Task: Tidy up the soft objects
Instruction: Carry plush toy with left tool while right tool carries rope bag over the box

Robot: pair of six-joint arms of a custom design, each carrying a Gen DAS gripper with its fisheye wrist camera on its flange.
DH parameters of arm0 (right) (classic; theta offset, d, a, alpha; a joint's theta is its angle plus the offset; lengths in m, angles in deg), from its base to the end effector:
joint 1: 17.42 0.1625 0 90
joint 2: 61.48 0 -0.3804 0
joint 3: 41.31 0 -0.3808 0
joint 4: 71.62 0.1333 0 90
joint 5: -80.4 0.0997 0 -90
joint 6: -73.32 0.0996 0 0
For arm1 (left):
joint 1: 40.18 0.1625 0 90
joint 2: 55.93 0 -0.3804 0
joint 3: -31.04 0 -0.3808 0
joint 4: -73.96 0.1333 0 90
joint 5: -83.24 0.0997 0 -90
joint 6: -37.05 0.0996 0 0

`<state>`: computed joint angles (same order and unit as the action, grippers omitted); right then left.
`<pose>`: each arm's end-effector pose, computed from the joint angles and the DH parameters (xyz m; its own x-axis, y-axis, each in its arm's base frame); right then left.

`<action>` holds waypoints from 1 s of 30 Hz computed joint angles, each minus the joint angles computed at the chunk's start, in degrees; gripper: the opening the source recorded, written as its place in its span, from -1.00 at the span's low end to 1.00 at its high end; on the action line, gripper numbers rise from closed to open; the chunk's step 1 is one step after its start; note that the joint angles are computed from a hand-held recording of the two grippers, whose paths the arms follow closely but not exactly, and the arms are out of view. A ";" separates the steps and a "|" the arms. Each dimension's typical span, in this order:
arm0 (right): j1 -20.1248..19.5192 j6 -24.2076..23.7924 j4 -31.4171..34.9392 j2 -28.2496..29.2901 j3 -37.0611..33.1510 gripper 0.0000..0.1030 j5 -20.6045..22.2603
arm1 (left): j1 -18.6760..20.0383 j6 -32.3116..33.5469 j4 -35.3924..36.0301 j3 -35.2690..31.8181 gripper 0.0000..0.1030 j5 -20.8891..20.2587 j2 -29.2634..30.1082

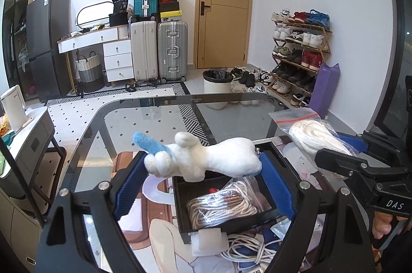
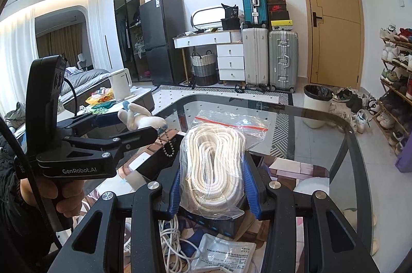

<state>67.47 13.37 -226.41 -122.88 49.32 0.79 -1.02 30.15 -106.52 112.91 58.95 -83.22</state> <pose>0.0925 -0.6634 0.2888 -0.5580 -0.7098 0.4299 -0.8198 0.3912 -0.4182 -0.3730 -0.5928 0.0519 -0.7448 -0.0799 -0.6625 0.5426 0.5056 -0.6708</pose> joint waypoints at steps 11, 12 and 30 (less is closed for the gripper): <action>0.44 0.52 2.41 2.17 -3.03 -0.19 -1.43 | 1.15 -0.66 1.19 -2.17 0.68 -0.90 1.09; 0.55 0.60 2.60 2.49 -3.42 -0.19 -1.65 | 1.28 -0.72 1.57 -2.53 0.68 -0.89 1.29; 1.22 1.24 4.13 7.25 -7.97 -0.19 -4.87 | 3.15 -2.54 5.39 -4.41 0.69 -1.71 2.56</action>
